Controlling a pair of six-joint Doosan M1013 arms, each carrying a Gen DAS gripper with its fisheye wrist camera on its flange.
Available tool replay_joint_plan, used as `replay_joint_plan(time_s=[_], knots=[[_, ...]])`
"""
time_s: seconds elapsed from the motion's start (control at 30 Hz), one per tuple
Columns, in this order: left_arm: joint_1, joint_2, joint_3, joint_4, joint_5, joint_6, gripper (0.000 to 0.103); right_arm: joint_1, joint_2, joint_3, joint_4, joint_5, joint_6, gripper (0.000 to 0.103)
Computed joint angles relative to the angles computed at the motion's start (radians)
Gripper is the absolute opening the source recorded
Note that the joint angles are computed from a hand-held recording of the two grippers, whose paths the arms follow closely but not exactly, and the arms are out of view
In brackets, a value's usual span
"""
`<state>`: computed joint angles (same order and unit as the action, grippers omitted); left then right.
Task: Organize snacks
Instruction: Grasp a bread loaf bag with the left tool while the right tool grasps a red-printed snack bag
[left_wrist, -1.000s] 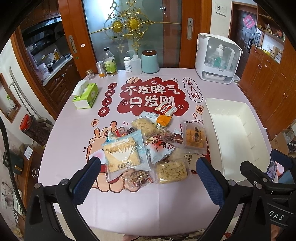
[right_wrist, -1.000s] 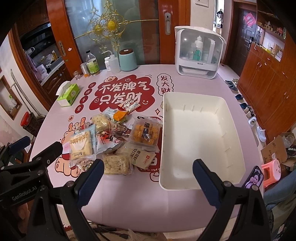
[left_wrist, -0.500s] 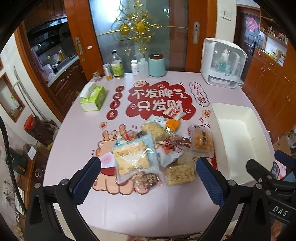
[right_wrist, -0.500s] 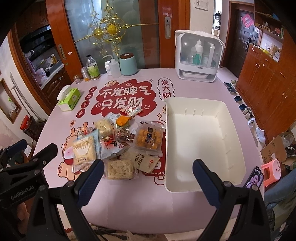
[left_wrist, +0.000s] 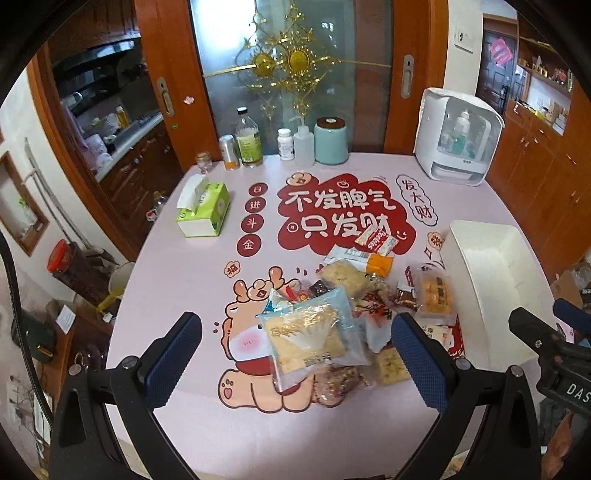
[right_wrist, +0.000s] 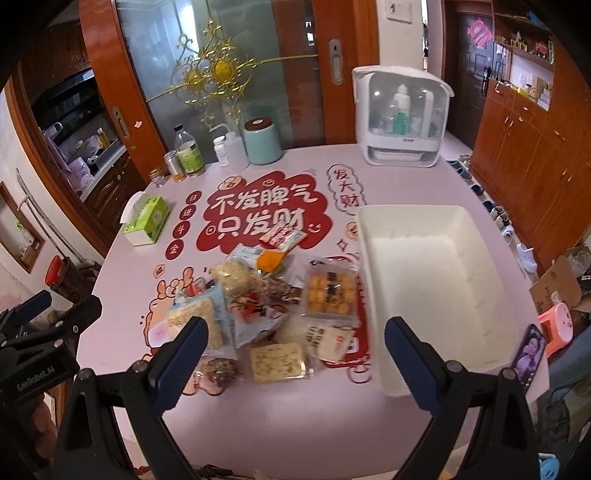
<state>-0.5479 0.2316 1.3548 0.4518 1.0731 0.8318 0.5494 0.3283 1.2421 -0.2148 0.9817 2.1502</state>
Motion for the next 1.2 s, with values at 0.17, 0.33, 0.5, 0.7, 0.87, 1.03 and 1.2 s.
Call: replay_joint_plan(time_s=[0.17, 0.33, 0.5, 0.7, 0.87, 1.03, 1.2], knots=[[0.074, 0.002, 0.037, -0.17, -0.074, 0.221, 0.102, 0.003, 0.052, -0.034, 0.049, 0.021, -0.002, 0.097], [0.125, 0.028, 0.084, -0.301, -0.163, 0.405, 0.102, -0.011, 0.111, -0.051, 0.144, 0.039, -0.028, 0.096], [0.171, 0.103, 0.081, -0.463, -0.172, 0.63, 0.102, -0.04, 0.177, -0.066, 0.275, 0.066, -0.038, 0.093], [0.191, 0.179, 0.047, -0.553, -0.147, 0.914, 0.102, -0.062, 0.234, -0.089, 0.377, 0.054, -0.012, 0.092], [0.2, 0.218, 0.019, -0.636, -0.1, 1.132, 0.102, -0.066, 0.294, -0.156, 0.391, 0.109, -0.017, 0.092], [0.203, 0.264, -0.012, -0.639, -0.047, 1.172, 0.102, -0.075, 0.324, -0.174, 0.449, 0.122, -0.025, 0.092], [0.221, 0.286, -0.03, -0.706, -0.036, 1.164, 0.102, -0.08, 0.322, -0.161, 0.485, 0.088, -0.042, 0.08]])
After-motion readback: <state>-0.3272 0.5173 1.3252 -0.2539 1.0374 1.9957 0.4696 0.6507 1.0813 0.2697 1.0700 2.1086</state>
